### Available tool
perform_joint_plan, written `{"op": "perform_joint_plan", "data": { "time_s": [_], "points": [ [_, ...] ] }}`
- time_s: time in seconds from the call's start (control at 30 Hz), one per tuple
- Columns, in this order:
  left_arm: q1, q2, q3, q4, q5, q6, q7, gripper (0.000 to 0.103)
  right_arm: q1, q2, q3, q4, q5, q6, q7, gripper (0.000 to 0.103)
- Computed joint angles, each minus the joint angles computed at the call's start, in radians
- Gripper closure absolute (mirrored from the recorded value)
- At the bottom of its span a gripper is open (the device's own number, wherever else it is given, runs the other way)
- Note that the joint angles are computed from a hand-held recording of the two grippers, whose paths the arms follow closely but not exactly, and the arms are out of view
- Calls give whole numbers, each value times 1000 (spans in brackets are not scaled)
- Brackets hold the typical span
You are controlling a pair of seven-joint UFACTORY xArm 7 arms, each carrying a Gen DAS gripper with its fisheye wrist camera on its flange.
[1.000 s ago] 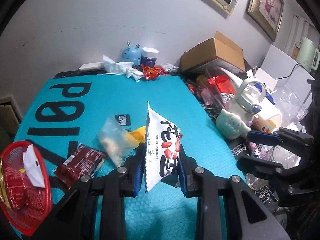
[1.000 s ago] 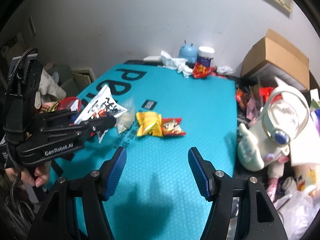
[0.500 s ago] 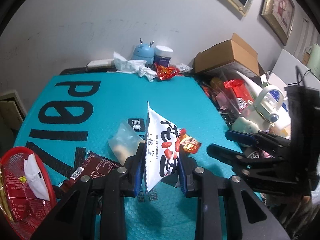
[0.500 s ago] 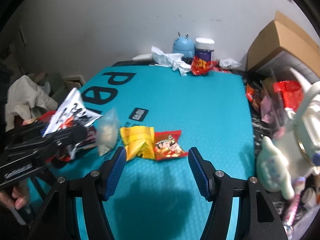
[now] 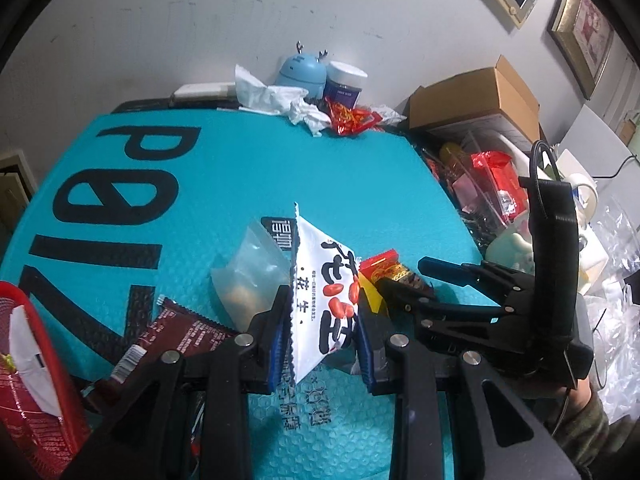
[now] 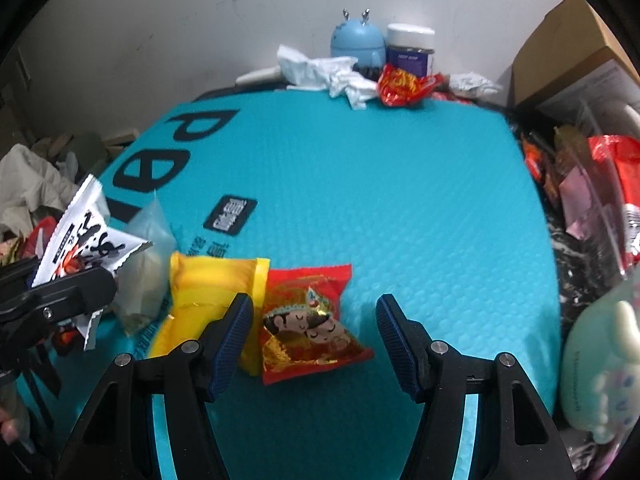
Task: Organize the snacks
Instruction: 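Lift the white packet with the left tool while the right tool grasps the red cartoon candy bag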
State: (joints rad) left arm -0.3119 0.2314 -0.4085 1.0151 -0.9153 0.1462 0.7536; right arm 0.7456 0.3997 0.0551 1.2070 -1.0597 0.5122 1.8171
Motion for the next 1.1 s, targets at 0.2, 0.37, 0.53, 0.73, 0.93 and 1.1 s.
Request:
{"op": "perform_joint_plan", "data": {
  "time_s": [0.2,0.37,0.53,0.73,0.93,1.1],
  "points": [
    [-4,22,4,9,40,10,-34,74,16,23,-2,17,4,30,-32,47],
    [3,18,-4,1,59,5,-56,74,25,24,1,22,-3,49,-39,61],
    [7,-4,-9,-20,50,9,-63,74,31,-3,2,-7,-25,36,22,66],
    [-12,-64,-5,-68,-21,6,-26,74,45,-63,36,-52,-72,92,106,66],
    [-70,-143,29,-128,-146,-3,56,74,48,-118,88,-94,-103,148,179,66],
    [-134,-205,70,-173,-236,-12,115,74,52,-158,133,-127,-119,183,228,66]
  ]
}}
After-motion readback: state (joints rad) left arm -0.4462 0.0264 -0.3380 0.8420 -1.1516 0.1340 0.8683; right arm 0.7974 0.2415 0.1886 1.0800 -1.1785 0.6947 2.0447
